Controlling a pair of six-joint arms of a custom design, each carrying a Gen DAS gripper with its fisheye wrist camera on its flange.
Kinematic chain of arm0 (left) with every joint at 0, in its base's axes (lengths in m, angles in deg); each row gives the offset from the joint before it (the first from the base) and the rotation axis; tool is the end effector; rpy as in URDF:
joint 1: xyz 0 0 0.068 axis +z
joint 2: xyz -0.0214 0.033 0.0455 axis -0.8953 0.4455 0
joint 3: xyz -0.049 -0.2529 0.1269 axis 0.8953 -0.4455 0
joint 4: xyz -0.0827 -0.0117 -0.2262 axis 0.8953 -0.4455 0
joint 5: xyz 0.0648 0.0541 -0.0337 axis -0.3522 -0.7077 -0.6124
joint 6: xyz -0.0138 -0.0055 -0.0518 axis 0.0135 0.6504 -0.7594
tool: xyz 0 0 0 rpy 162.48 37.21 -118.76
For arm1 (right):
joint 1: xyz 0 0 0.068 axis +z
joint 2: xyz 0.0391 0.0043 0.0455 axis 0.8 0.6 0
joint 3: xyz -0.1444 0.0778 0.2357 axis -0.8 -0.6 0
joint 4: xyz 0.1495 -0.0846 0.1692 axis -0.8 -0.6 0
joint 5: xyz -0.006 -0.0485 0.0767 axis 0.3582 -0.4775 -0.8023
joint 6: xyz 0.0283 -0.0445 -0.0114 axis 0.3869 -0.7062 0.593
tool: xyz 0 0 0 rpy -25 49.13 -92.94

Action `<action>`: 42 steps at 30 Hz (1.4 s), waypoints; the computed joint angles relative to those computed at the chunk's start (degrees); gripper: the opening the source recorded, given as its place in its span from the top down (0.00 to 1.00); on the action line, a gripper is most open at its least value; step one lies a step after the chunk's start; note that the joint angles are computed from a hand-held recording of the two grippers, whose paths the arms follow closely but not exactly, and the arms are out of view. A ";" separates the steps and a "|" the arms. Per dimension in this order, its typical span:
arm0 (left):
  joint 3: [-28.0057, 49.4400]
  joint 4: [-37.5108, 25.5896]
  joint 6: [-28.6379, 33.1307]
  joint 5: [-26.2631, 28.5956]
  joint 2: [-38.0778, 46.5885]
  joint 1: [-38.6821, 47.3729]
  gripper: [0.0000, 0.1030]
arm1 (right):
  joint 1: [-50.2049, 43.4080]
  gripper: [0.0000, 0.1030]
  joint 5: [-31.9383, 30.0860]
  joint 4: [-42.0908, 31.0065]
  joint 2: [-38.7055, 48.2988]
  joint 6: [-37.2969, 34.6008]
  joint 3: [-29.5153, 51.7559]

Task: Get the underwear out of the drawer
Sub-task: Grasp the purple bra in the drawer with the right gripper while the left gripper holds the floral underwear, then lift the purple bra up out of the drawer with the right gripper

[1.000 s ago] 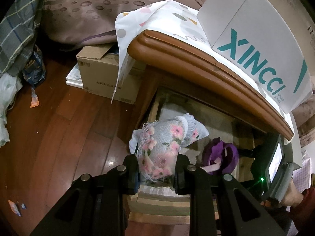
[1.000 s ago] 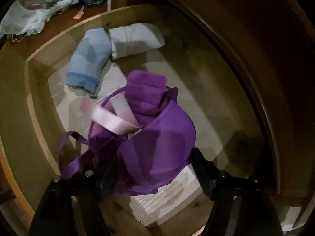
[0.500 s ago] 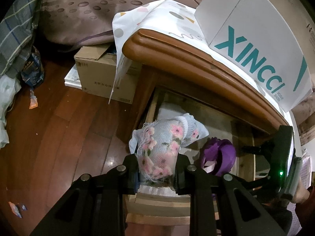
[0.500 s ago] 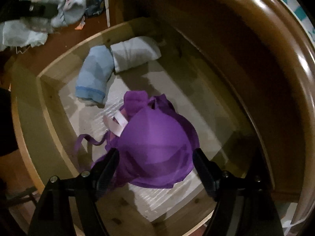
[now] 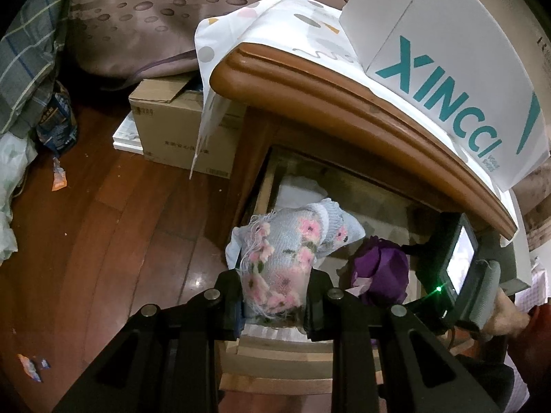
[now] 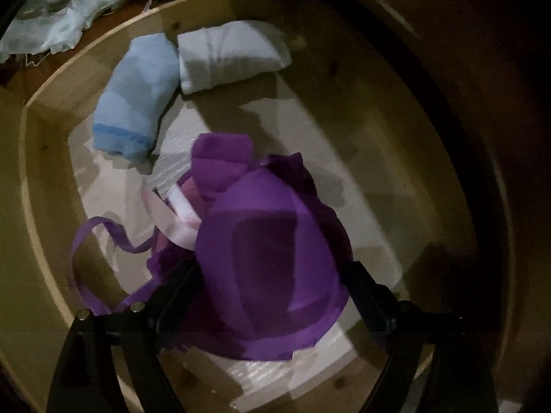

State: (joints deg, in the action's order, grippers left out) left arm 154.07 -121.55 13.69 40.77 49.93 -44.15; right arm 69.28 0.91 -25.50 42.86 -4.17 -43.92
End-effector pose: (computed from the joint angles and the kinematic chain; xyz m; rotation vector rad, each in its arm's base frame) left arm 0.2174 0.0608 0.2948 0.0162 2.6506 -0.4090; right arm 0.2665 0.0723 0.1340 -1.0933 2.6845 -0.2291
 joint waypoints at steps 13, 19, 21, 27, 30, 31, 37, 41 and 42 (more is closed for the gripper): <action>0.03 0.05 -0.19 0.01 -0.09 -0.40 0.79 | -1.23 0.02 -0.15 7.24 13.61 -3.58 3.07; 0.15 -0.04 -0.16 -0.37 0.04 -0.74 0.79 | -3.72 0.01 -2.31 3.38 19.90 -1.10 9.02; 0.27 -0.14 -0.15 -0.26 0.11 -0.64 0.79 | -5.31 0.01 -4.27 3.65 21.28 -0.75 9.72; 0.44 -0.18 -0.24 -0.49 0.18 -0.74 0.79 | -5.75 0.01 -3.91 4.19 24.81 0.34 11.97; 0.51 -0.10 -0.40 -0.50 0.33 -0.71 0.79 | -5.18 0.02 -2.87 6.19 25.77 -0.16 11.76; 0.44 -0.09 -0.49 -0.63 0.25 -0.86 0.79 | -4.76 0.02 -2.66 6.86 25.69 0.06 11.26; 0.00 0.40 -1.35 -0.78 0.19 -1.36 0.79 | -3.46 0.17 -2.23 11.98 25.36 -1.62 8.24; 0.10 0.38 -1.43 -0.49 0.37 -1.08 0.79 | -3.14 0.26 -1.49 13.63 25.59 -1.14 7.89; 0.07 0.42 -1.52 -0.48 0.42 -0.99 0.79 | -2.93 0.29 -1.22 14.14 25.53 -0.81 7.67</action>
State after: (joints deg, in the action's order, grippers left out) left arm 154.14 -121.14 12.17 40.28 50.35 -45.14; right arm 66.35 -0.32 -11.36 68.39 -4.98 -36.25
